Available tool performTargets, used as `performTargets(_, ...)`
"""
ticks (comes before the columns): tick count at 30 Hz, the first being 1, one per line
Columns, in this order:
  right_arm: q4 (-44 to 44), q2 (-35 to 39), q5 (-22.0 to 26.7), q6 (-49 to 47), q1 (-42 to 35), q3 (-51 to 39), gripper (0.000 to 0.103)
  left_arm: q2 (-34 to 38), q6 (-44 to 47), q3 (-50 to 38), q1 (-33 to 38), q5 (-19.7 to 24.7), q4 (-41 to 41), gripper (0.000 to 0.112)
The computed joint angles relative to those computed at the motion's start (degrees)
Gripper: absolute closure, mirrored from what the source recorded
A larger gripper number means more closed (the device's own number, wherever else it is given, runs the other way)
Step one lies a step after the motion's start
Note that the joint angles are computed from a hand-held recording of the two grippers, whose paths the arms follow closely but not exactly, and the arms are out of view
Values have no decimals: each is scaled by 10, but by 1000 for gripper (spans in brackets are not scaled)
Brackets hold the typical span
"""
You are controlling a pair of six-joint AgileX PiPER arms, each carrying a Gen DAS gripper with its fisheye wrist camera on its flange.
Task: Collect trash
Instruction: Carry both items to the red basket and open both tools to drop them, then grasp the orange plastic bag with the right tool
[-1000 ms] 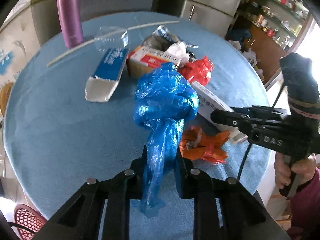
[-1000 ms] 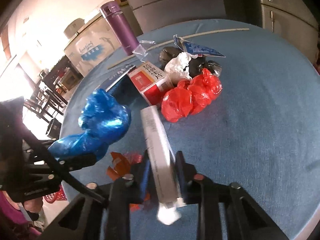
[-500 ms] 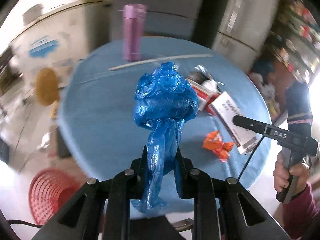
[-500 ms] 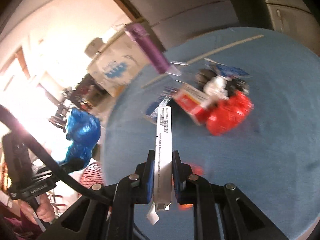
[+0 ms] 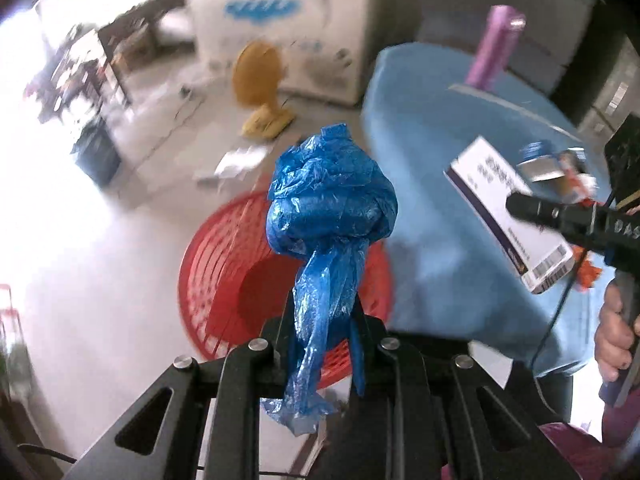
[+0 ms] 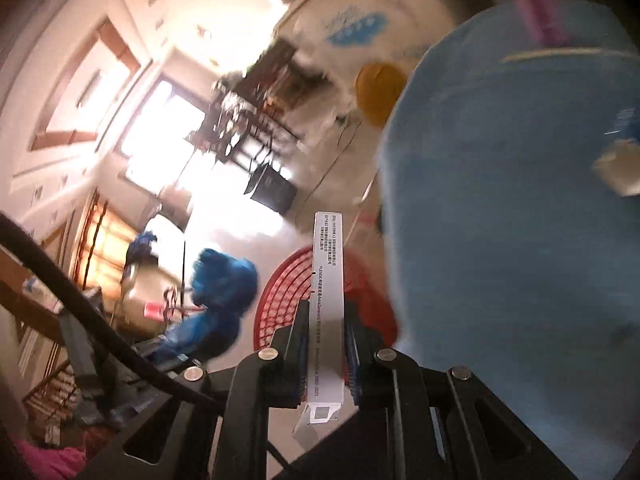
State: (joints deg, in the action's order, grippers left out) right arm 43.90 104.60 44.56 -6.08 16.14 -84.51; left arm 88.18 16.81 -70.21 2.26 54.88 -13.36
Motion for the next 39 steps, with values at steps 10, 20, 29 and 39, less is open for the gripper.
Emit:
performTargets(10, -86, 182, 25, 112, 91, -193, 82, 63, -22, 52, 42, -69, 38, 81)
performTargets(20, -107, 131, -19, 116, 73, -127, 82, 27, -164, 60, -53, -158, 189, 51)
performTargets(29, -210, -70, -101, 149, 6, 63, 79, 7, -294, -3, -202, -169, 330, 43)
performTargets(39, -280, -317, -133, 194, -140, 261, 23, 54, -342, -112, -379, -114, 416, 39)
